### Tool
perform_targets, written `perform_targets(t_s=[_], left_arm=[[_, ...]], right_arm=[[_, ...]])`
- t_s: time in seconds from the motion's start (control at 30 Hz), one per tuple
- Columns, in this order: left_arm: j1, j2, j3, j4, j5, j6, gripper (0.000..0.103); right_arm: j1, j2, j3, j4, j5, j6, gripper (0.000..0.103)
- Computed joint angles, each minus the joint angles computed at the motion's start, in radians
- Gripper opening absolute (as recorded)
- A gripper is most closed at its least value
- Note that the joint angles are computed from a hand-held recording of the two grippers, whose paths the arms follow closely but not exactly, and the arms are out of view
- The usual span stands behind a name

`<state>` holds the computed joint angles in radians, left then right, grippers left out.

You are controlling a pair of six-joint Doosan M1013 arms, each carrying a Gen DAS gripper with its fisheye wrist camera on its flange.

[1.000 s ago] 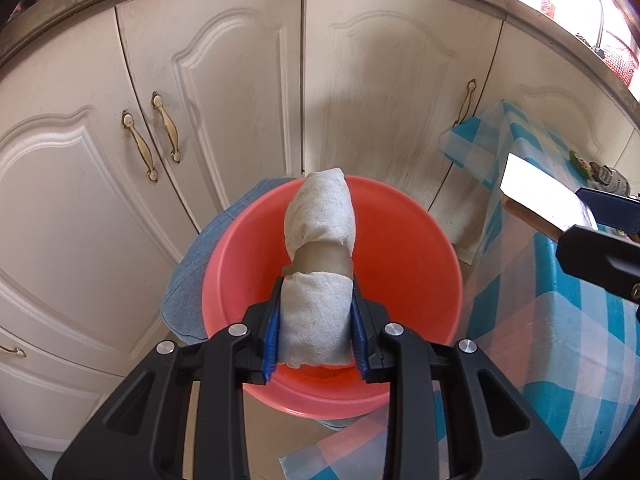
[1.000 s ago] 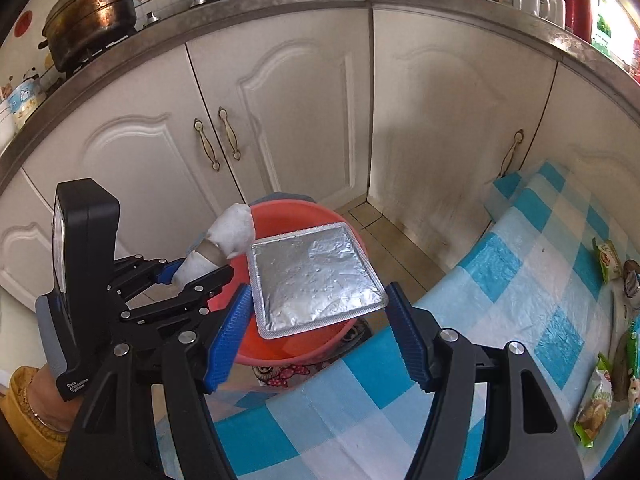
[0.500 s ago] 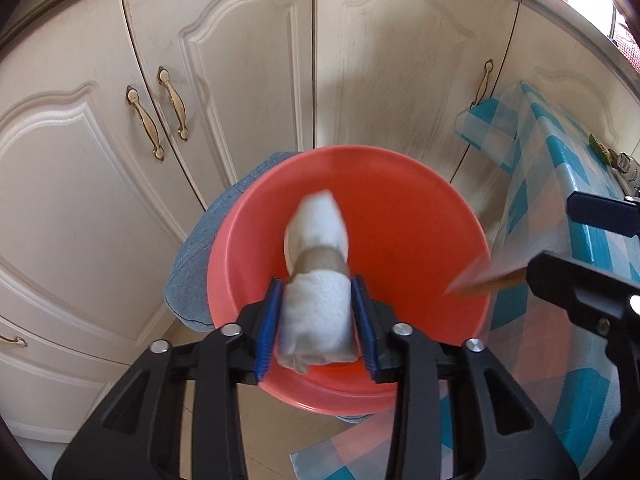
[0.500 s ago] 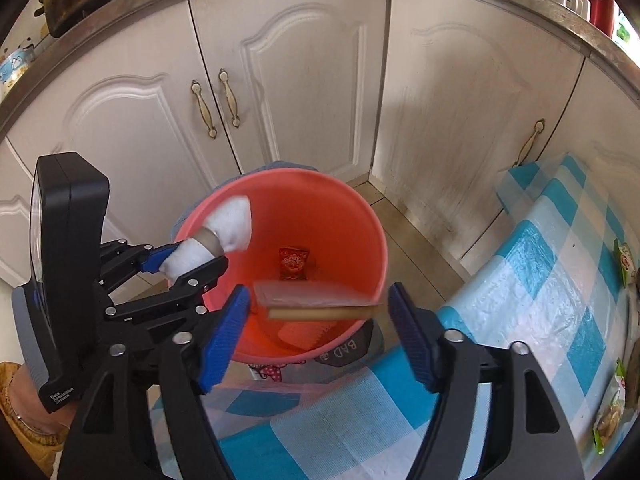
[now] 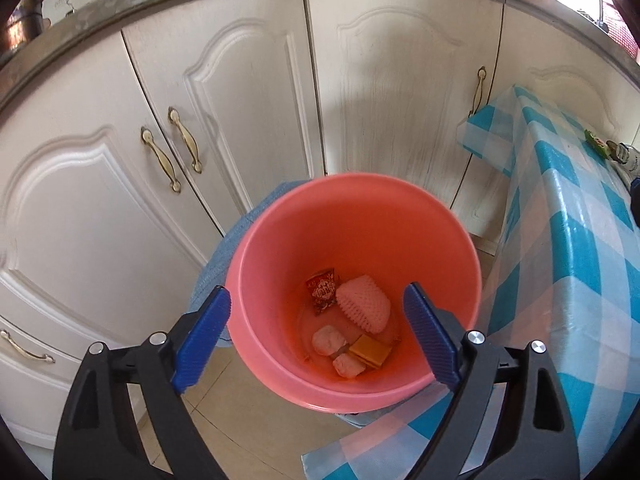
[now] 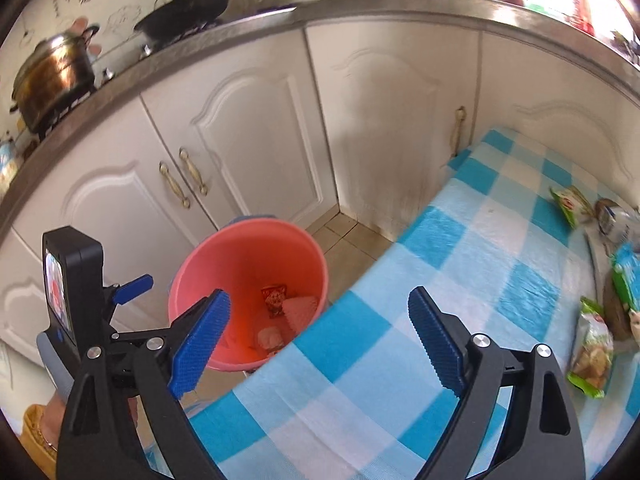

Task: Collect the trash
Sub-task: 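Move both tools back toward the remaining trash on the table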

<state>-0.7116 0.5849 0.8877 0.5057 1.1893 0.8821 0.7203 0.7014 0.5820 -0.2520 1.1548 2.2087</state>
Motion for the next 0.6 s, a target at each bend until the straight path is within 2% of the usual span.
perform_targets(t_s=[0.6], left_arm=[[-0.064, 0.023, -0.111, 0.047, 0.014, 0.071, 0.092]], right_arm=[[-0.013, -0.255, 0.411, -0.177, -0.237, 0.350, 0.092]])
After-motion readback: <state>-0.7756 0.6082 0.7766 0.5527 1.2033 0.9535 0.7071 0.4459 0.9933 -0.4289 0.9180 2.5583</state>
